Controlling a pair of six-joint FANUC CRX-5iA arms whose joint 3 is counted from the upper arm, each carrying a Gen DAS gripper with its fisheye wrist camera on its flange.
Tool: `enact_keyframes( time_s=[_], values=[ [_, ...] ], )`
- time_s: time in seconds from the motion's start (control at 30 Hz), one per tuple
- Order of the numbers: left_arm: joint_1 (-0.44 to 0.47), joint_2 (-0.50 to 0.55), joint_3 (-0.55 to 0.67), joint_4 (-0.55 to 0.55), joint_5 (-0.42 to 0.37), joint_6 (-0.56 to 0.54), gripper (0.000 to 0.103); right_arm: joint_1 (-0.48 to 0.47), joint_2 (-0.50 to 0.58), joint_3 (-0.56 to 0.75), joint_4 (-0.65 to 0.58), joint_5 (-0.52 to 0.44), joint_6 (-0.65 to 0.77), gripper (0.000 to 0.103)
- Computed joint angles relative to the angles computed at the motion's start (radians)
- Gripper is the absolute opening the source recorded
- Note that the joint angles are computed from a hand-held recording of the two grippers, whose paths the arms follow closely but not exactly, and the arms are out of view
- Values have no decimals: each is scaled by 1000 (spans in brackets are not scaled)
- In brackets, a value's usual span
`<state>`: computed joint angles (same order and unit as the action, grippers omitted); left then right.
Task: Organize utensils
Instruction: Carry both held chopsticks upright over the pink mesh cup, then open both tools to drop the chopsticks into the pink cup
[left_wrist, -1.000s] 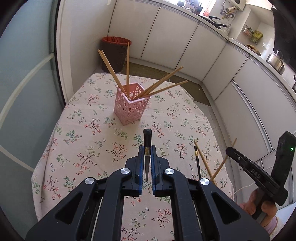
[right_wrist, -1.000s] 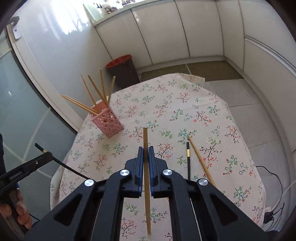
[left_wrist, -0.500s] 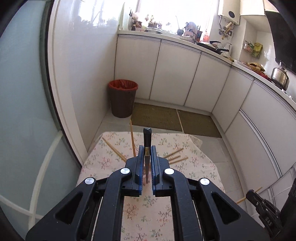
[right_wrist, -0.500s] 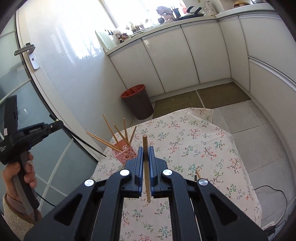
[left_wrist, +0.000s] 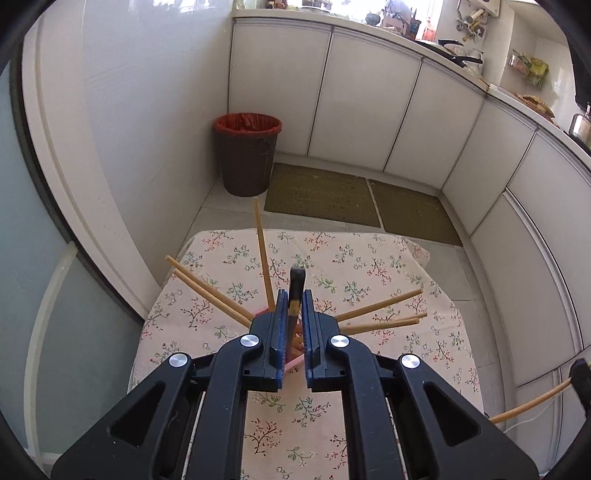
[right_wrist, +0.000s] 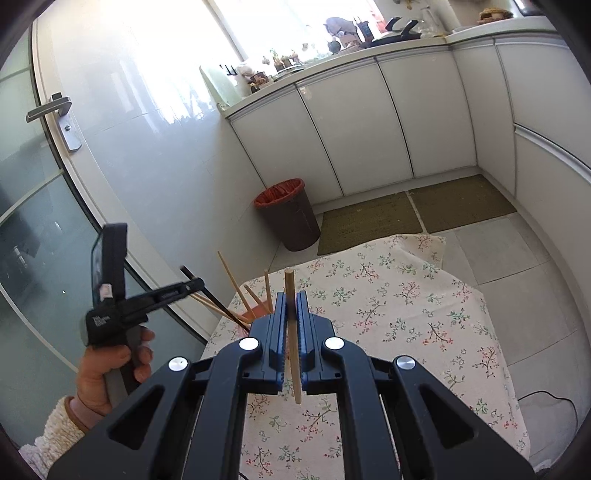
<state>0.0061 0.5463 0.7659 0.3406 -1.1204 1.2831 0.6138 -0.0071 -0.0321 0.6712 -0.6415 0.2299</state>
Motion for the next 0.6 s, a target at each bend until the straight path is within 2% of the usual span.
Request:
enact_keyframes(
  time_s=[0.07,0.1,0.3,0.53,0.6],
  values=[
    [8,-18,-32,17,18,-5,15,0,12,27,13,15,0,6],
    [12,-33,-55,23,38,1,22,-1,18,40,22,22,0,6],
    [67,-181,-294,143,222,-2,41,-6,91,138,175,59,-74,6],
    [140,-309,-547,314,339,-8,44,-12,274,336,326,3,-86,6],
    [151,-334,-588,320,357,-7,44,-12,334,386,342,-18,-67,6]
  ],
)
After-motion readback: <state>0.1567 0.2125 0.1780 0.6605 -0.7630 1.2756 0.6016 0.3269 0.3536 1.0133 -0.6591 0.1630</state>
